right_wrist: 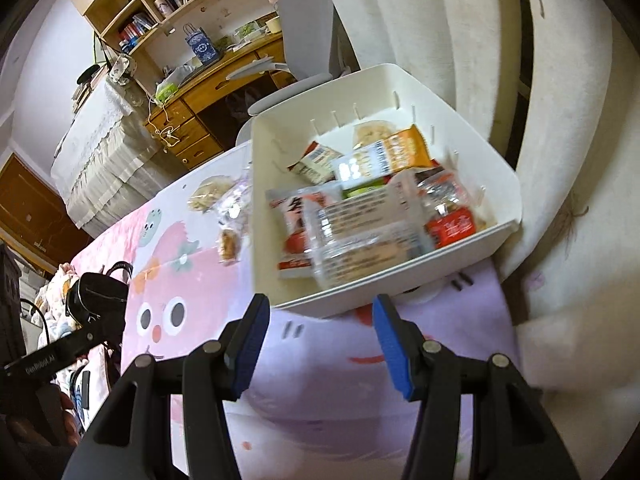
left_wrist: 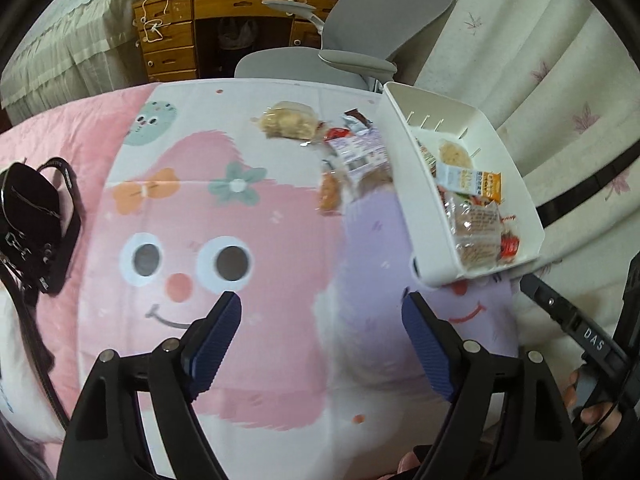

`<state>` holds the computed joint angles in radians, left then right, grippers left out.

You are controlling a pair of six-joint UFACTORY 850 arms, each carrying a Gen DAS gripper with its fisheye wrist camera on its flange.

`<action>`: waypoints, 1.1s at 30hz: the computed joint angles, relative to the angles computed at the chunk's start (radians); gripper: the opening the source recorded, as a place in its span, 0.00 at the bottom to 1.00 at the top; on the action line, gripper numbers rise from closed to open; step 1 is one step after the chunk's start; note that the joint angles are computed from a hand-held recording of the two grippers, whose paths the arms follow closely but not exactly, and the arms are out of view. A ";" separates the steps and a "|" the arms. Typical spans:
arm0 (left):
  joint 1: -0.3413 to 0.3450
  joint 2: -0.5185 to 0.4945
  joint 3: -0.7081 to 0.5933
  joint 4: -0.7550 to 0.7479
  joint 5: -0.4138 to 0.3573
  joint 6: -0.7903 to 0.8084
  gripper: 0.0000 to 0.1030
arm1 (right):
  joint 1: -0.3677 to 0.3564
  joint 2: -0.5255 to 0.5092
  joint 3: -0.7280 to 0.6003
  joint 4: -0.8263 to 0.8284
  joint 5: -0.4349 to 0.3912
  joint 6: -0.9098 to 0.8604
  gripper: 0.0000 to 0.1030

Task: Organize snacks
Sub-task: 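Withdraw both open tools from the tray toward the remaining snacks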

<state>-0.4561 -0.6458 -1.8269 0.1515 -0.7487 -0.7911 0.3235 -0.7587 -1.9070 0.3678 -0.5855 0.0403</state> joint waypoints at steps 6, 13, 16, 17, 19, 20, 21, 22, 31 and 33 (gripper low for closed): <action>0.047 0.106 0.142 -0.029 0.037 0.124 0.84 | 0.074 0.045 0.061 -0.103 0.052 0.177 0.52; 0.115 0.177 0.237 -0.114 0.055 0.285 0.84 | 0.151 0.067 0.095 -0.237 0.088 0.396 0.52; 0.142 0.186 0.250 -0.134 0.040 0.354 0.84 | 0.187 0.073 0.105 -0.313 0.094 0.511 0.52; 0.148 0.188 0.255 -0.148 0.042 0.375 0.84 | 0.195 0.073 0.107 -0.331 0.093 0.538 0.52; 0.164 0.196 0.270 -0.178 0.051 0.422 0.84 | 0.213 0.073 0.110 -0.370 0.087 0.593 0.52; 0.171 0.196 0.271 -0.188 0.049 0.440 0.84 | 0.222 0.072 0.109 -0.388 0.081 0.617 0.52; 0.175 0.196 0.272 -0.193 0.048 0.450 0.83 | 0.230 0.071 0.108 -0.399 0.075 0.634 0.52; 0.182 0.196 0.273 -0.199 0.047 0.460 0.83 | 0.236 0.067 0.103 -0.406 0.066 0.645 0.52; 0.222 0.125 0.180 -0.196 -0.013 0.461 0.83 | 0.269 -0.011 -0.015 -0.405 -0.024 0.609 0.52; 0.227 0.096 0.140 -0.181 -0.042 0.453 0.83 | 0.268 -0.033 -0.042 -0.384 -0.035 0.585 0.52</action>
<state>-0.2288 -0.5499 -1.6872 -0.0291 -0.7909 -0.3380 0.5911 -0.7922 -1.9493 -0.0163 -0.6208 0.6250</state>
